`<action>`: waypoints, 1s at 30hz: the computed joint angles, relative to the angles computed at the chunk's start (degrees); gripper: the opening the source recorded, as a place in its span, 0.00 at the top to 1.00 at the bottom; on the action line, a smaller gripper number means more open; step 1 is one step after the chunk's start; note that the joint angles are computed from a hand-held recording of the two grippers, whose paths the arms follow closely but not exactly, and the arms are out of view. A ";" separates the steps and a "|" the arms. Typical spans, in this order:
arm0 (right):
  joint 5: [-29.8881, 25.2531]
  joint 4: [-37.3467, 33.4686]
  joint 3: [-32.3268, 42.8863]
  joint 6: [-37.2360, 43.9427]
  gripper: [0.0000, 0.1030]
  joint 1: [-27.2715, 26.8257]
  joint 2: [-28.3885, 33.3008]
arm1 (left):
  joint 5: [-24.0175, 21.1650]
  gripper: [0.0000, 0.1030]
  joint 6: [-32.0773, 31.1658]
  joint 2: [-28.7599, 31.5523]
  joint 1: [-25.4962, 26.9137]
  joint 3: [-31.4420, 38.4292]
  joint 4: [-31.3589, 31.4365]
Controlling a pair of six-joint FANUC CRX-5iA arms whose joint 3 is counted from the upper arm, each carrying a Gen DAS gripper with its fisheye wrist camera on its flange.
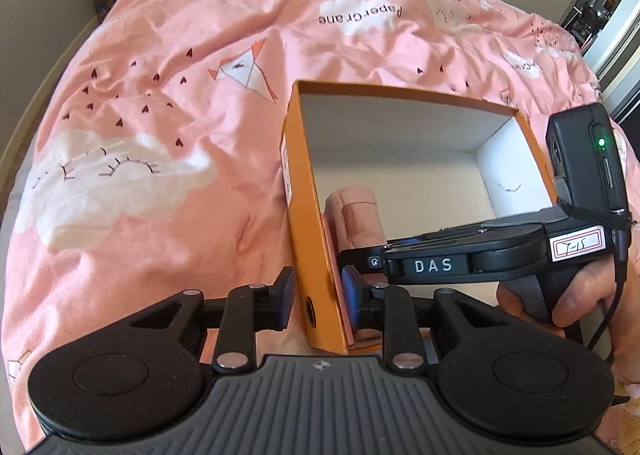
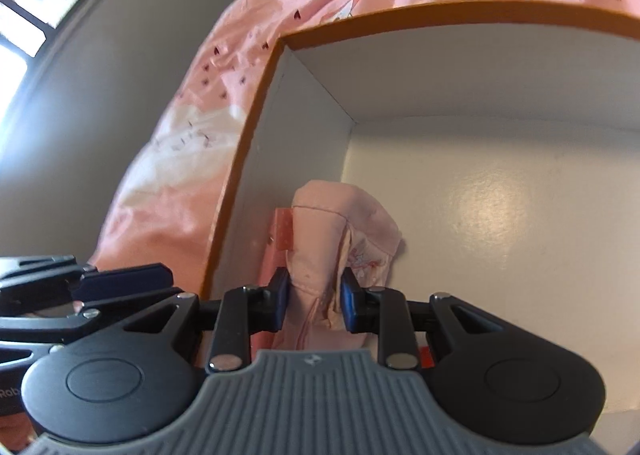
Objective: Organize objects
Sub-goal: 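Open the right tool on the pouch while the left tool releases the stick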
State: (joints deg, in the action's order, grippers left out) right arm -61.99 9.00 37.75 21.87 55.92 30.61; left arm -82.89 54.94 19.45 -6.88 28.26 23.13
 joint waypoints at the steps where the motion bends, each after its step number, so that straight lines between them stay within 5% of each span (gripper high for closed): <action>1: -4.35 0.48 3.64 1.67 0.73 0.35 2.03 | -0.19 0.71 -0.11 0.04 -0.03 -0.22 -0.08; 4: -6.13 1.35 5.46 3.33 0.73 0.85 3.17 | -0.22 0.71 -0.29 -0.06 0.02 -1.06 -0.04; 11: 2.02 -2.19 -2.75 -0.89 0.63 -0.82 -1.76 | 0.05 0.71 0.05 -0.11 0.30 -1.65 0.42; 18: 3.14 -1.19 -4.19 -1.66 0.53 -0.46 -3.12 | 0.09 0.70 0.96 -0.06 0.49 -1.79 0.85; 30: 0.08 12.32 -8.14 -6.18 0.49 3.78 -5.90 | 6.18 0.65 -1.51 -6.00 1.60 -9.10 5.62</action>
